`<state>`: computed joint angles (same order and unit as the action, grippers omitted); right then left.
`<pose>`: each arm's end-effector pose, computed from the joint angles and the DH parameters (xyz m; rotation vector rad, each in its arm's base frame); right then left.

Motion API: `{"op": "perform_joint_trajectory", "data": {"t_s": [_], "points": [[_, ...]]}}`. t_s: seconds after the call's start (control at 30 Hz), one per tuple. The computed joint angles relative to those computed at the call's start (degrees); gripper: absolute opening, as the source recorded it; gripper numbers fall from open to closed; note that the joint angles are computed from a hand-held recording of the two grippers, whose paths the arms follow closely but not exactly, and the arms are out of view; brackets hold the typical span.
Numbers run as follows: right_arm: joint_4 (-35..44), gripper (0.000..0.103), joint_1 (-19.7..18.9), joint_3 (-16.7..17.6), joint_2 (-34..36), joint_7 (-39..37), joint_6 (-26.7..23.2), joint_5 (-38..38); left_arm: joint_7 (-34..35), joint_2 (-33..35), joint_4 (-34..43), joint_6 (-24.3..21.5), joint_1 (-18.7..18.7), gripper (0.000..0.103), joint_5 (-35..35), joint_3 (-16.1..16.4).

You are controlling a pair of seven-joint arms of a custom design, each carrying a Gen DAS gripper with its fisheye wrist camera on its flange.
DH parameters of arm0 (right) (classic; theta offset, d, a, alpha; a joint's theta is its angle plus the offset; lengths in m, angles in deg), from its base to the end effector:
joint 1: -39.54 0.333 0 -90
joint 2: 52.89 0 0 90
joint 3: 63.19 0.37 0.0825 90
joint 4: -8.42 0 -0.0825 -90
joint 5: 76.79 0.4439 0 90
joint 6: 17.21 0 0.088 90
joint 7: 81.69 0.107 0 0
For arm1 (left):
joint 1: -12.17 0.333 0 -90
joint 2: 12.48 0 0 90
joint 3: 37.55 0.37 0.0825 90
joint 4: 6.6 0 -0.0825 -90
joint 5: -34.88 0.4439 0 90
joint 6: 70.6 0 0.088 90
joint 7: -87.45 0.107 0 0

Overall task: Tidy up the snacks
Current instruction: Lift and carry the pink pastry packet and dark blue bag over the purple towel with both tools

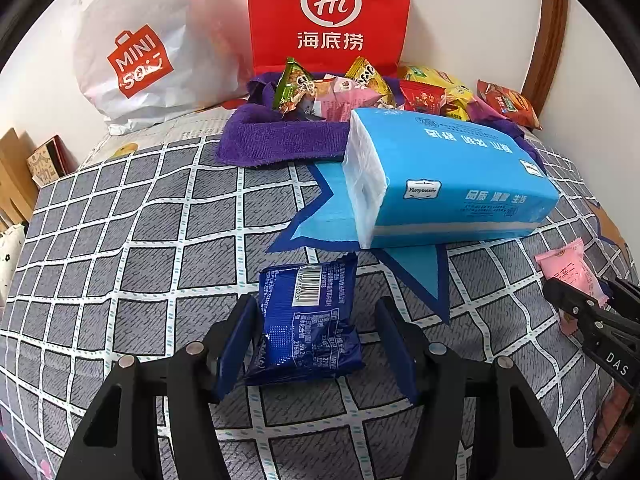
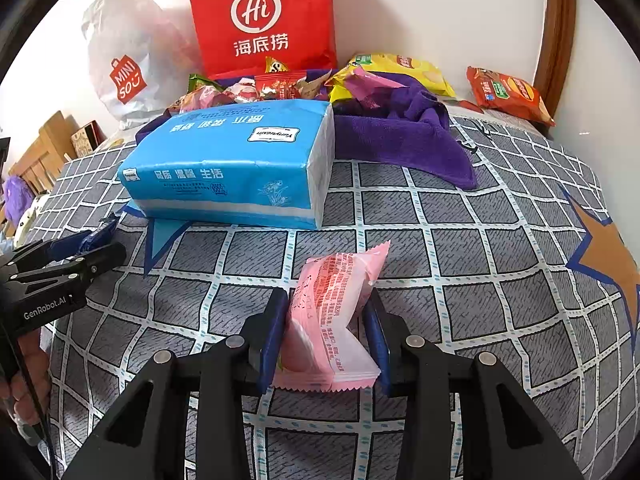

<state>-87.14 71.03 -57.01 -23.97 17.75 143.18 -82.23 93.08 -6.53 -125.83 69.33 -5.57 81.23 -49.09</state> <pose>0.6372 0.4796 0.4006 -2.2120 1.2509 -0.3186 0.5628 -0.3113 0.4248 -2.1601 1.4331 -0.4806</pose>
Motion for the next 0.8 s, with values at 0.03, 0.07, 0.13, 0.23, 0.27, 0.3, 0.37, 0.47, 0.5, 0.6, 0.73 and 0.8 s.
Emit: {"op": "perform_joint_trajectory", "data": {"t_s": [0.03, 0.07, 0.13, 0.23, 0.27, 0.3, 0.37, 0.47, 0.5, 0.6, 0.73, 0.8], "points": [[0.01, 0.039, -0.01, 0.02, 0.01, -0.03, 0.0, 0.05, -0.02, 0.03, 0.03, 0.01, -0.01, 0.059, 0.01, 0.0], [0.01, 0.039, 0.0, 0.01, 0.01, -0.04, 0.0, 0.06, -0.02, 0.03, 0.03, 0.01, -0.01, 0.059, 0.01, 0.01], [0.03, 0.039, 0.03, -0.01, 0.02, -0.04, -0.01, 0.08, -0.09, -0.01, -0.04, 0.13, -0.01, 0.059, 0.06, 0.02], [0.01, 0.039, 0.03, -0.02, 0.02, -0.06, 0.02, 0.1, -1.2, -0.69, -1.07, 2.0, 0.24, 0.049, 0.81, 0.19], [0.01, 0.039, -0.02, 0.03, 0.02, -0.11, 0.02, 0.16, -1.73, -1.01, -1.59, 3.09, 0.46, 0.047, 0.94, 0.27], [0.04, 0.038, -0.23, 0.27, 0.05, -0.32, 0.04, 0.44, -2.22, -1.23, -1.89, 3.52, 0.61, 0.044, 1.07, 0.28], [-0.09, 0.037, -1.23, 1.34, 0.06, -1.4, 0.3, 1.69, -3.04, -1.63, -2.38, 4.03, 0.87, 0.041, 1.29, 0.23], [-0.54, 0.034, -3.29, 3.51, -0.06, -3.68, 1.1, 5.03, -1.05, -1.93, -2.37, 2.99, 1.01, 0.04, -0.29, -0.29], [-0.64, 0.034, -3.29, 3.49, -0.16, -3.85, 1.19, 5.48, -0.13, -2.12, -2.44, 2.8, 1.04, 0.04, -1.35, -0.48], [-1.89, 0.033, -2.41, 2.66, -1.25, -3.54, 2.06, 5.14, 3.12, -3.39, -3.9, 6.1, 1.62, 0.04, -6.04, -0.8], [-2.91, 0.033, -2.94, 3.89, -2.81, -5.38, 2.52, 6.58, 5.58, -5.17, -4.84, 7.6, 1.98, 0.04, -10.28, -1.31], [-3.25, 0.033, -3.25, 4.45, -3.64, -6.57, 2.87, 7.16, 6.28, -5.98, -4.72, 7.57, 2.15, 0.04, -10.94, -1.61]]}}
